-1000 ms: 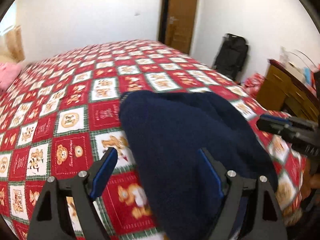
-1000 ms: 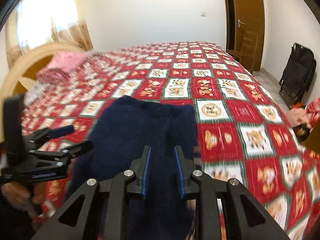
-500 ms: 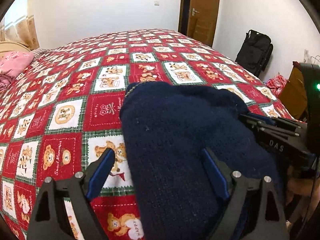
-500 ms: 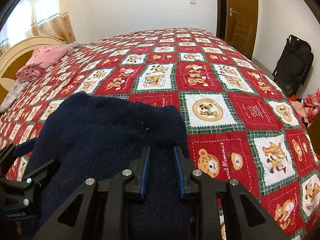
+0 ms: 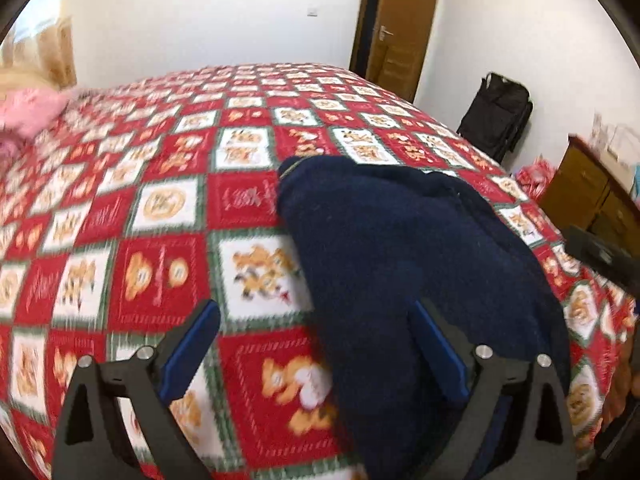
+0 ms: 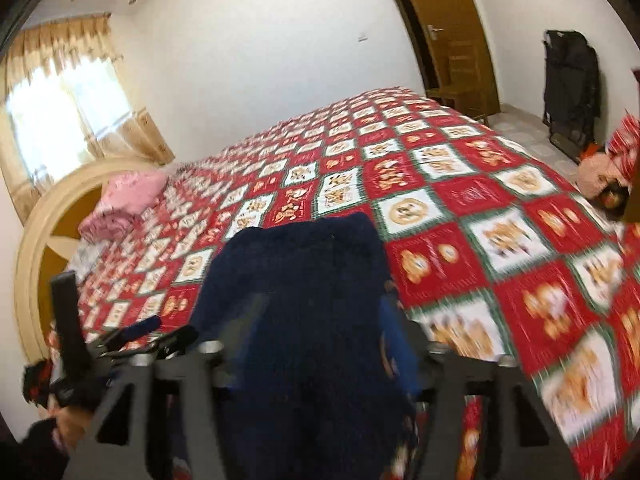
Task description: Fold small clothes
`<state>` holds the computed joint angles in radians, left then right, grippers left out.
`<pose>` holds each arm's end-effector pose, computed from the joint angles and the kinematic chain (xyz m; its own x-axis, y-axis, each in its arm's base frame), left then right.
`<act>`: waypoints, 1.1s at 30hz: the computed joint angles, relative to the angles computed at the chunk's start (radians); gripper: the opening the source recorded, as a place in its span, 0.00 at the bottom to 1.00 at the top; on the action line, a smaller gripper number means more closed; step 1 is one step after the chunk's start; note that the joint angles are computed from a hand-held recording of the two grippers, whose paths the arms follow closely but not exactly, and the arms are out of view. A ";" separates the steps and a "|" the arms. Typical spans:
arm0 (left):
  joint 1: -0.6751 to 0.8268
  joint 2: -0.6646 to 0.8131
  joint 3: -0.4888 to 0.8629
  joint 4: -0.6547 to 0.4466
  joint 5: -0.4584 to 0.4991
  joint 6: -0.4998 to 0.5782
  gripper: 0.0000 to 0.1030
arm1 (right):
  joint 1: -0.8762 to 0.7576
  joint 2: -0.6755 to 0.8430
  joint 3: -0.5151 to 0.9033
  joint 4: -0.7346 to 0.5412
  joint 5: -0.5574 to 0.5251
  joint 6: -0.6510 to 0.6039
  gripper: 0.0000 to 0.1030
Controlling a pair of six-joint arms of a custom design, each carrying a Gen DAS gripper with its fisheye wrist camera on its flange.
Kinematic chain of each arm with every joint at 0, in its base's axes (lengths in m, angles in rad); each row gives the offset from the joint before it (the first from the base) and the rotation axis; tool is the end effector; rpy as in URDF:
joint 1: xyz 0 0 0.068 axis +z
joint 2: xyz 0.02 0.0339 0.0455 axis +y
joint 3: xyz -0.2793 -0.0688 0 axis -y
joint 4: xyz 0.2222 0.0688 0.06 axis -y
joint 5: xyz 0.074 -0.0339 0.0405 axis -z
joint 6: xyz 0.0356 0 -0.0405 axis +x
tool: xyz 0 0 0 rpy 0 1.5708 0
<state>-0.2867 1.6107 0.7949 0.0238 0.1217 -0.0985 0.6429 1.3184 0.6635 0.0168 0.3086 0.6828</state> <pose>0.2903 -0.0901 0.1941 -0.7150 0.1090 -0.6905 0.2936 0.9433 -0.1551 0.2063 0.1411 0.2319 -0.6071 0.2964 -0.7373 0.0092 0.9304 0.3665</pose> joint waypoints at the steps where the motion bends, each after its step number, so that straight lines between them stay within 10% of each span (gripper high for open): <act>1: 0.011 -0.008 -0.006 -0.002 0.015 -0.009 0.95 | 0.003 -0.048 -0.042 0.021 -0.014 0.027 0.71; 5: 0.022 0.006 0.029 -0.036 0.060 -0.036 0.95 | -0.078 -0.112 -0.126 0.083 -0.150 0.096 0.72; 15: -0.056 0.114 0.122 -0.066 0.005 -0.102 0.95 | -0.195 0.284 0.029 0.123 -0.256 0.012 0.72; 20: -0.054 0.155 0.124 -0.042 0.021 -0.146 1.00 | -0.252 0.338 -0.080 0.342 -0.389 0.069 0.74; 27: 0.044 0.193 0.091 0.013 0.255 -0.223 1.00 | -0.238 0.349 -0.071 0.339 -0.443 -0.002 0.74; 33: -0.006 0.220 0.134 -0.005 0.247 -0.185 1.00 | -0.288 0.396 -0.110 0.477 -0.516 0.069 0.74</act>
<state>-0.2926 1.8310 0.9291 0.0185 0.3689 -0.2838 0.3553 1.7139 0.5538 0.4934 -0.2077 0.7514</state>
